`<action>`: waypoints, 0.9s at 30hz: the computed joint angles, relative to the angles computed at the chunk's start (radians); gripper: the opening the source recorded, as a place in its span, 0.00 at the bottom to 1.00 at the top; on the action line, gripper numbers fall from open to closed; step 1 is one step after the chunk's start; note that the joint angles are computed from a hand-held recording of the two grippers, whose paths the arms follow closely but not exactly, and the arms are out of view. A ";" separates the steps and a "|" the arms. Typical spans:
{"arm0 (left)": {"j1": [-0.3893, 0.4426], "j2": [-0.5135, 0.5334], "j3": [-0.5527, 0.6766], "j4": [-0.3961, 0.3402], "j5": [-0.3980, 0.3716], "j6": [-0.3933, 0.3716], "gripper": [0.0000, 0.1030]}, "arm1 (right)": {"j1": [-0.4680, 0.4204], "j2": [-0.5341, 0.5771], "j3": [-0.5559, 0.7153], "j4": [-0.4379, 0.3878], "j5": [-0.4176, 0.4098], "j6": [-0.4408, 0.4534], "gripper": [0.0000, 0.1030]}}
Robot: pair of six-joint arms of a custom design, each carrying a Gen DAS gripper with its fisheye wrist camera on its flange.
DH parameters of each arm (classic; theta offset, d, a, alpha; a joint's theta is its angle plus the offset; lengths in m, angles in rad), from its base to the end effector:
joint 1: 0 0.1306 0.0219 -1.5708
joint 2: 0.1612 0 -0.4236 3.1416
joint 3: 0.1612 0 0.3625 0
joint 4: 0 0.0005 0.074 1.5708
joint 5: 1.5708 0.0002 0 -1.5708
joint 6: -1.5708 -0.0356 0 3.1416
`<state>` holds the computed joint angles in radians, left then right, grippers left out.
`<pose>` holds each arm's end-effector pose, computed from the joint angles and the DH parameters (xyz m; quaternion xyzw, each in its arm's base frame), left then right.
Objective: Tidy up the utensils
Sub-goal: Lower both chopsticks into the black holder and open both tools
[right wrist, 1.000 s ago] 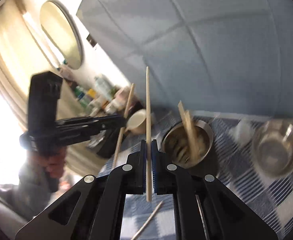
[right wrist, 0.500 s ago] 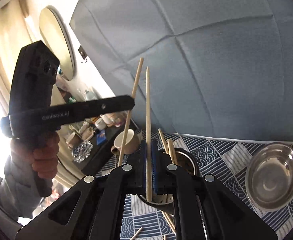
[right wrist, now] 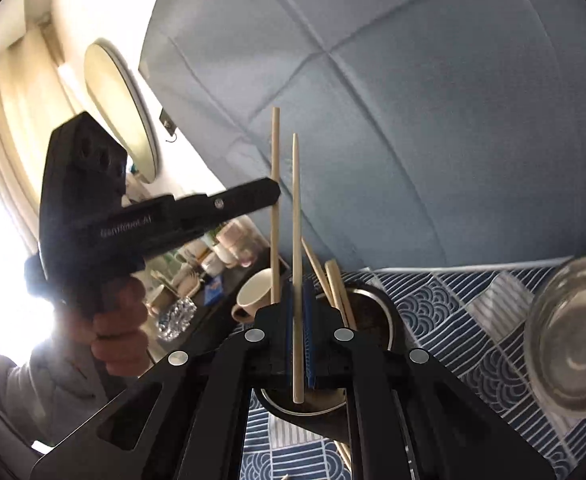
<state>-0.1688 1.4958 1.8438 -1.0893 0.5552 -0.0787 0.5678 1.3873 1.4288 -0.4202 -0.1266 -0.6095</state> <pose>0.4659 -0.0989 0.6057 0.2182 0.8598 -0.2680 0.3758 0.3993 0.2594 0.5285 -0.0183 0.8265 0.3546 0.4369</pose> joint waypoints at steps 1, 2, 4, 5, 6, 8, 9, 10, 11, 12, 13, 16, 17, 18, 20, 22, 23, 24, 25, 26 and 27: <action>0.002 -0.004 -0.013 0.007 -0.002 0.003 0.05 | 0.004 0.002 -0.005 0.006 0.006 0.011 0.05; 0.001 -0.001 -0.015 0.006 -0.001 0.004 0.05 | 0.004 0.005 -0.008 0.009 0.002 0.014 0.05; 0.003 -0.002 -0.023 0.003 -0.002 0.001 0.05 | 0.006 0.007 -0.016 0.017 0.009 0.011 0.05; 0.003 -0.001 -0.026 0.005 -0.001 -0.003 0.05 | 0.003 0.008 -0.021 0.028 0.005 0.008 0.05; 0.003 -0.002 -0.029 0.004 0.000 -0.007 0.05 | 0.003 0.009 -0.026 0.039 0.009 0.008 0.05; 0.001 -0.002 -0.034 0.003 -0.003 -0.012 0.05 | 0.004 0.012 -0.027 0.050 0.011 0.026 0.05; 0.002 0.000 -0.031 -0.007 0.002 -0.018 0.05 | 0.007 0.015 -0.023 0.043 0.019 0.042 0.05; 0.000 0.001 -0.029 -0.016 0.002 -0.022 0.05 | 0.010 0.017 -0.021 0.037 0.023 0.054 0.05; 0.001 -0.001 -0.033 -0.017 -0.001 -0.026 0.05 | 0.012 0.016 -0.022 0.035 0.024 0.062 0.05; 0.001 -0.002 -0.032 -0.022 0.001 -0.030 0.05 | 0.013 0.013 -0.026 0.034 0.027 0.066 0.05; 0.003 -0.002 -0.032 -0.028 0.003 -0.034 0.05 | 0.015 0.010 -0.030 0.031 0.032 0.064 0.05; 0.010 -0.007 -0.047 -0.029 0.007 -0.033 0.05 | 0.020 -0.003 -0.044 0.018 0.052 0.071 0.06; 0.012 -0.009 -0.051 -0.025 0.008 -0.027 0.05 | 0.022 -0.008 -0.049 0.015 0.058 0.076 0.06; 0.015 -0.011 -0.053 -0.024 0.009 -0.024 0.05 | 0.023 -0.012 -0.053 0.015 0.064 0.079 0.07; 0.020 -0.012 -0.054 -0.030 0.018 -0.025 0.05 | 0.024 -0.021 -0.062 0.011 0.075 0.078 0.07; 0.025 -0.013 -0.055 -0.030 0.013 -0.023 0.05 | 0.026 -0.026 -0.066 0.005 0.086 0.078 0.07; 0.028 -0.015 -0.056 -0.032 0.014 -0.022 0.05 | 0.028 -0.028 -0.068 0.004 0.093 0.079 0.08; 0.032 -0.016 -0.057 -0.038 0.021 -0.024 0.05 | 0.029 -0.033 -0.073 0.009 0.097 0.075 0.08; 0.036 -0.016 -0.056 -0.044 0.025 -0.025 0.07 | 0.030 -0.037 -0.076 0.013 0.098 0.070 0.08; 0.040 -0.018 -0.059 -0.044 0.025 -0.023 0.07 | 0.031 -0.041 -0.078 0.015 0.101 0.067 0.08; 0.044 -0.021 -0.062 -0.043 0.025 -0.025 0.08 | 0.033 -0.044 -0.077 0.012 0.107 0.069 0.08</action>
